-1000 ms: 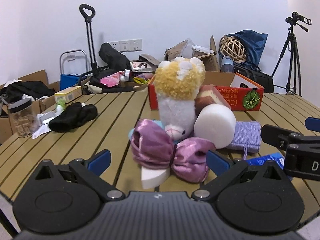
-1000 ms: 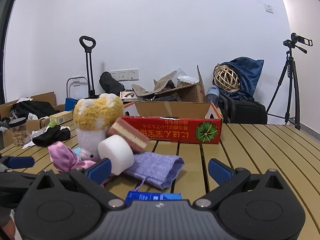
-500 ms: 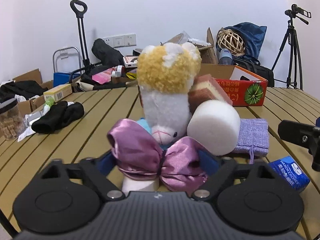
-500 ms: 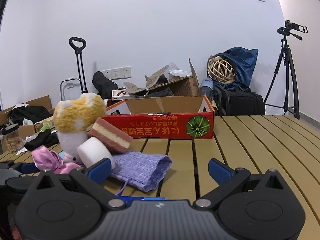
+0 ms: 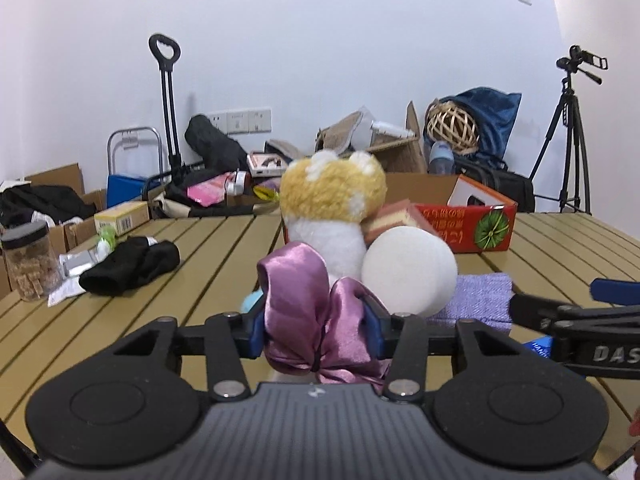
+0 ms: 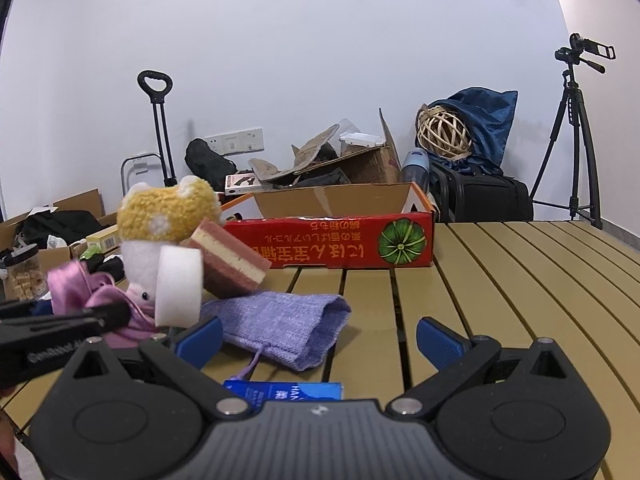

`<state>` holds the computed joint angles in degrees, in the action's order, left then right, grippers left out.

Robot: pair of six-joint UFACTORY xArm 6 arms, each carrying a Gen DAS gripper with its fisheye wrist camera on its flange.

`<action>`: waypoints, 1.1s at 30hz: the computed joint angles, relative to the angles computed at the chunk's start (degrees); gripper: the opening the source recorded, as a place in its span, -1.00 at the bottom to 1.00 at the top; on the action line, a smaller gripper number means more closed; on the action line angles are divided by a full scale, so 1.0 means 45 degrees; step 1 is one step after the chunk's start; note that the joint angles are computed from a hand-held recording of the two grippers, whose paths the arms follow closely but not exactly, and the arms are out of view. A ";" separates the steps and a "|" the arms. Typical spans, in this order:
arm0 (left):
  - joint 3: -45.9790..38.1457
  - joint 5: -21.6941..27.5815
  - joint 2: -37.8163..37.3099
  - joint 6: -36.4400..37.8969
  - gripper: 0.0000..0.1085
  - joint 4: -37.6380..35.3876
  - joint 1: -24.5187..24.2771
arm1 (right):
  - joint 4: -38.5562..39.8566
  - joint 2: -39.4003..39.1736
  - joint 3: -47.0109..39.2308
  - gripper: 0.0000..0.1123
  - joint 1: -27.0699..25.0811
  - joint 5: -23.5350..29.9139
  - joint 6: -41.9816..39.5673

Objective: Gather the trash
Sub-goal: 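Grasp the pink satin bow with the left tool while the right grasps the white foam cylinder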

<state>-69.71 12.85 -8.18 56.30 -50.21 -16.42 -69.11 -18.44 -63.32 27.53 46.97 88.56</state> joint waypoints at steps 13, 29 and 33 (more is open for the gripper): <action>-0.0018 0.0240 -0.0371 0.0491 -0.13 -0.0813 0.0938 | -0.0098 0.0922 -0.0691 0.83 0.0098 -0.0742 0.0246; 0.0186 0.1000 -0.0678 0.0873 -0.13 -0.0912 0.2169 | 0.0341 0.2514 -0.1968 0.72 0.0786 -0.1646 -0.1361; 0.0337 0.1391 -0.0865 0.0756 -0.13 -0.0736 0.2395 | 0.0726 0.2790 -0.2152 0.48 0.0895 -0.1861 -0.1857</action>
<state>-68.20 19.11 -12.07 59.70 -53.52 -5.64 -65.84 -5.88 -73.00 31.56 38.60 80.20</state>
